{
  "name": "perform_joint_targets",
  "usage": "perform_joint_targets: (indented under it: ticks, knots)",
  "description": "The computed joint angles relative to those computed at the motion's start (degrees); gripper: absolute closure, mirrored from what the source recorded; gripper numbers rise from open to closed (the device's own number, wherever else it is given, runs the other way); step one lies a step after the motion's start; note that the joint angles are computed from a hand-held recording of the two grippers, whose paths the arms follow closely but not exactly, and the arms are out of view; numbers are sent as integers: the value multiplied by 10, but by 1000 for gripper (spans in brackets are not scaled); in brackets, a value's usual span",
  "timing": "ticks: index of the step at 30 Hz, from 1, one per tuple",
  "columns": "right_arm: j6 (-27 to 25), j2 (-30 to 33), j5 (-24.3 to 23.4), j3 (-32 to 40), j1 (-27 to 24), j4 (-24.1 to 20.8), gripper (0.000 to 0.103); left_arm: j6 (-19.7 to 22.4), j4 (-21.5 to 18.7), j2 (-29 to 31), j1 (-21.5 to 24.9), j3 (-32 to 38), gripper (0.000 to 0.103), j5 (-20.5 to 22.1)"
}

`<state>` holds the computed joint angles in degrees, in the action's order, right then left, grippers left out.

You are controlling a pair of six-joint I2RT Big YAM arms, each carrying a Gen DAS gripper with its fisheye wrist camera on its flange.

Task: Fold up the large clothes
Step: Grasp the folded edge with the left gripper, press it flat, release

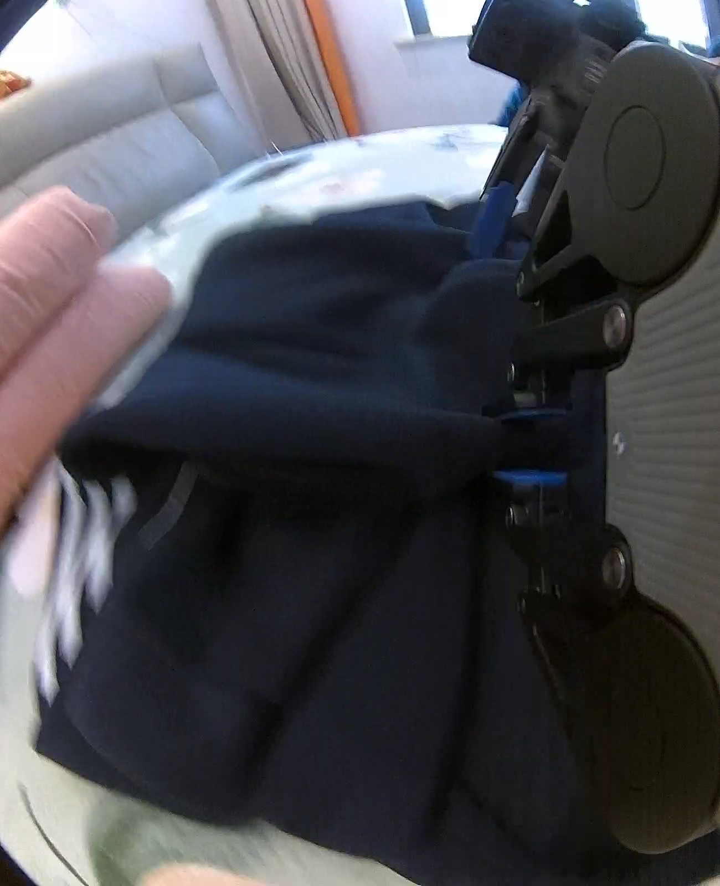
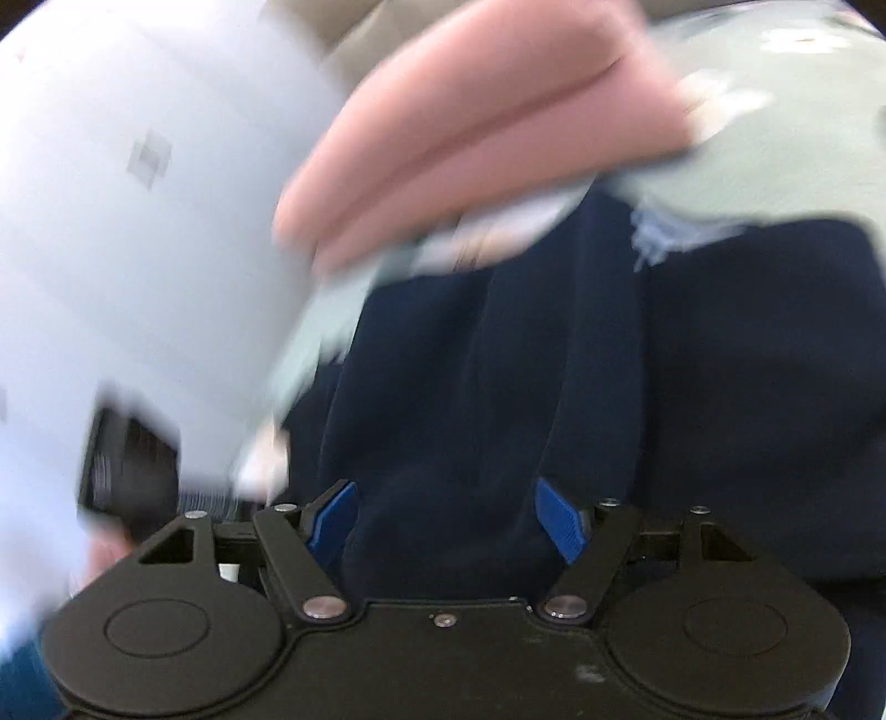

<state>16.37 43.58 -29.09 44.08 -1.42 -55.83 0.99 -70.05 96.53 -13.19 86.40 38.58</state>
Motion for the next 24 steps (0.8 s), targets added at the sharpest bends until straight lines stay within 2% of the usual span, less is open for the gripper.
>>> perform_joint_targets:
  ticks: [2, 3, 4, 7, 8, 9, 10, 11, 12, 13, 15, 18, 20, 22, 24]
  knots:
    - [-60, 37, 105, 21, 84, -83, 18, 10, -18, 4, 11, -10, 91, 0]
    - [-71, 45, 167, 24, 130, -103, 19, 9, -19, 4, 18, -15, 93, 10]
    - [-87, 54, 200, 36, 154, -94, 18, 8, -24, 5, 23, -16, 96, 11]
    - [-74, 82, 264, 87, 208, -149, 18, 30, -40, -2, 26, -7, 92, -4]
    - [-60, 76, 263, 99, 208, -147, 18, 40, -42, -5, 21, -1, 82, -15]
    - [-43, 69, 252, 108, 201, -137, 18, 53, -40, -15, 18, 2, 76, -26]
    - [-20, 60, 244, 115, 195, -131, 18, 60, -27, -28, 14, -1, 61, -34]
    - [6, 53, 237, 123, 185, -115, 17, 56, -5, -43, 10, -8, 41, -48]
    - [31, 52, 238, 128, 175, -86, 16, 45, 22, -59, 4, -17, 33, -66]
    - [69, 34, 260, 121, 179, -63, 10, 33, 40, -66, -2, -19, 26, -79]
    - [139, 37, 320, 121, 186, -27, 5, 18, 69, -76, -13, -24, 26, -83]
    - [157, 78, 359, 129, 203, -7, 5, -10, 88, -68, -23, -18, 24, -64]
    - [146, 104, 396, 133, 222, -33, 5, -9, 104, -55, -38, -25, 16, -76]
    - [139, 114, 403, 118, 232, -60, 3, 5, 104, -41, -55, -35, 19, -136]
    - [173, 124, 402, 93, 247, -71, 2, 8, 161, -67, -57, -79, 16, -137]
